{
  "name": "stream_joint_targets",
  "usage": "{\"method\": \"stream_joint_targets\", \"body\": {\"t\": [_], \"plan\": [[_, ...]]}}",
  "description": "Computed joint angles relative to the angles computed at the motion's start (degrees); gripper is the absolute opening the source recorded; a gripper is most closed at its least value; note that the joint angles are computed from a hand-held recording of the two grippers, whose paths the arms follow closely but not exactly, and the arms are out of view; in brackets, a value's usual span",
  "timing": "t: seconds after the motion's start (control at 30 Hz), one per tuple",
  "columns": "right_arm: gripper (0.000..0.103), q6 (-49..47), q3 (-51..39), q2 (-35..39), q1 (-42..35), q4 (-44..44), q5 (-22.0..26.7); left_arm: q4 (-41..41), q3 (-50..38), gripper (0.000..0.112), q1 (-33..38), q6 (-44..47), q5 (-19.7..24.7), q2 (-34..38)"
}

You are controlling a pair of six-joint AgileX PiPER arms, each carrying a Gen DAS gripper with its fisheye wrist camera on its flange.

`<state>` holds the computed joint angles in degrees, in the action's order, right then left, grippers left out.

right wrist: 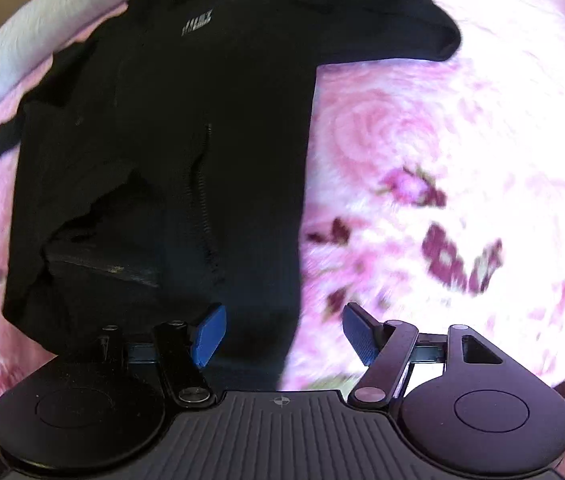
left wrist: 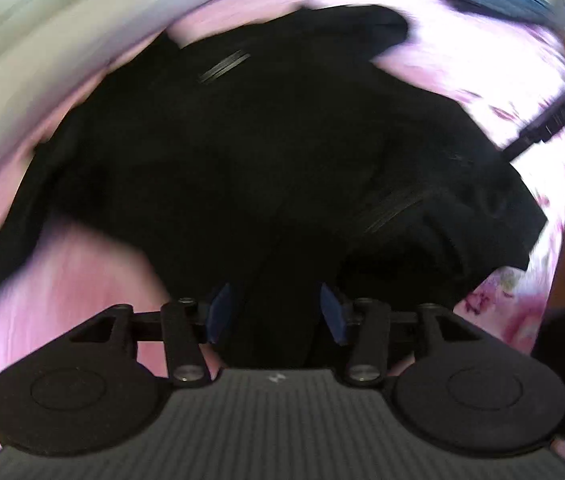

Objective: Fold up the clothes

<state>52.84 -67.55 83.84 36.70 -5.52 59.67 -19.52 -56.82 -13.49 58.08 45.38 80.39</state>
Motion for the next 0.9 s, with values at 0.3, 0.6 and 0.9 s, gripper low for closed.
{"method": "stream_joint_targets", "body": {"t": [0.3, 0.6, 0.9], "plan": [[0.068, 17.7, -3.2, 2.1, 14.6, -6.5, 4.2, 7.4, 5.5, 0.006, -6.4, 6.1, -14.5, 4.5], [0.068, 10.9, 5.1, -2.9, 13.2, -2.4, -2.0, 8.1, -13.7, 0.006, 30.5, -9.4, 14.7, -4.9], [0.068, 10.9, 16.6, -6.8, 7.0, 3.3, -18.2, 13.1, -4.2, 0.005, 36.7, -6.4, 15.1, -6.0]]}}
